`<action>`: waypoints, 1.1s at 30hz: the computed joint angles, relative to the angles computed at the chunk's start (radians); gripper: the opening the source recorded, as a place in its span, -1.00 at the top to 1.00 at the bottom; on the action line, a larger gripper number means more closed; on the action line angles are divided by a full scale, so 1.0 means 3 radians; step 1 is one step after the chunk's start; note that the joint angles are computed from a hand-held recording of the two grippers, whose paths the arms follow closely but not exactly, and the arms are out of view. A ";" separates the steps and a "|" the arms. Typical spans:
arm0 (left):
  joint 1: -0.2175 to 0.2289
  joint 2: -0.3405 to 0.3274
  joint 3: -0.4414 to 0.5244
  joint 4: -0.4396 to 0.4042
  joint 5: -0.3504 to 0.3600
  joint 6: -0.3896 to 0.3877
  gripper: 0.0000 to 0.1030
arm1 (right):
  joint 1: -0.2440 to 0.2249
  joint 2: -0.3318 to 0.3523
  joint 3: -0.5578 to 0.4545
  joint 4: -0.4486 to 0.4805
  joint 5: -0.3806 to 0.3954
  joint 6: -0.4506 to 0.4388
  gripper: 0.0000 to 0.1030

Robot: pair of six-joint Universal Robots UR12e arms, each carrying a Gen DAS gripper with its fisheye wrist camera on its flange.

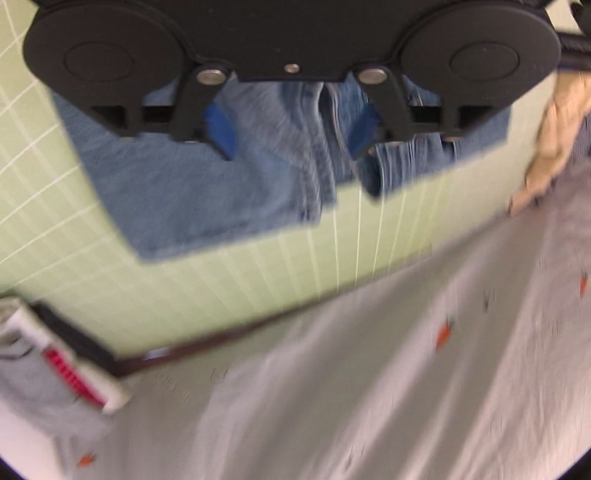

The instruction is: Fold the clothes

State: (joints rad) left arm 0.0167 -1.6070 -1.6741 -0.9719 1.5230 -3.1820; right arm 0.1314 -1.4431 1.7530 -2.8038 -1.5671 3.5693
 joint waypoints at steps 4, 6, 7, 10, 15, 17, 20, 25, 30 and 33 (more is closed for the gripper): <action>0.0013 0.0012 -0.0030 -0.0029 0.0015 -0.0098 -0.99 | -0.0015 -0.0033 0.0034 -0.0123 -0.0318 0.0179 -0.51; 0.0018 0.0017 -0.0041 -0.0048 0.0031 -0.0163 -0.99 | 0.0004 0.0003 -0.0039 0.0189 -0.0569 0.0027 -0.51; 0.0018 0.0022 -0.0048 -0.0048 0.0046 -0.0190 -0.99 | 0.0009 0.0035 -0.0071 0.0321 -0.0625 -0.0077 -0.51; 0.0022 0.0033 -0.0064 -0.0068 0.0096 -0.0256 -0.99 | 0.0022 0.0097 -0.0112 0.0610 -0.0584 -0.0295 -0.52; 0.0058 0.0046 -0.0080 -0.0154 0.0152 -0.0415 -0.99 | 0.0256 0.0159 -0.0067 0.0727 -0.0819 -0.0898 -0.67; 0.0088 0.0051 -0.0089 -0.0165 0.0156 -0.0487 -0.99 | 0.0304 0.0166 -0.0046 0.0643 -0.0949 -0.1083 -0.68; 0.0144 0.0053 -0.0110 -0.0132 0.0098 -0.0567 -0.99 | 0.0262 0.0146 -0.0073 0.0754 -0.0897 -0.1101 -0.90; 0.0232 0.0028 -0.0145 -0.0033 -0.0157 -0.0612 -0.99 | 0.0235 0.0064 0.0002 0.0735 -0.0872 -0.0814 -0.94; 0.0269 -0.0018 -0.0156 0.0035 -0.0399 -0.0621 -0.93 | 0.0254 0.0028 0.0050 0.0709 -0.1121 -0.0645 -0.94; 0.0263 -0.0051 -0.0143 0.0050 -0.0478 -0.0567 -0.82 | 0.0256 0.0005 0.0061 0.0760 -0.1240 -0.0553 -0.95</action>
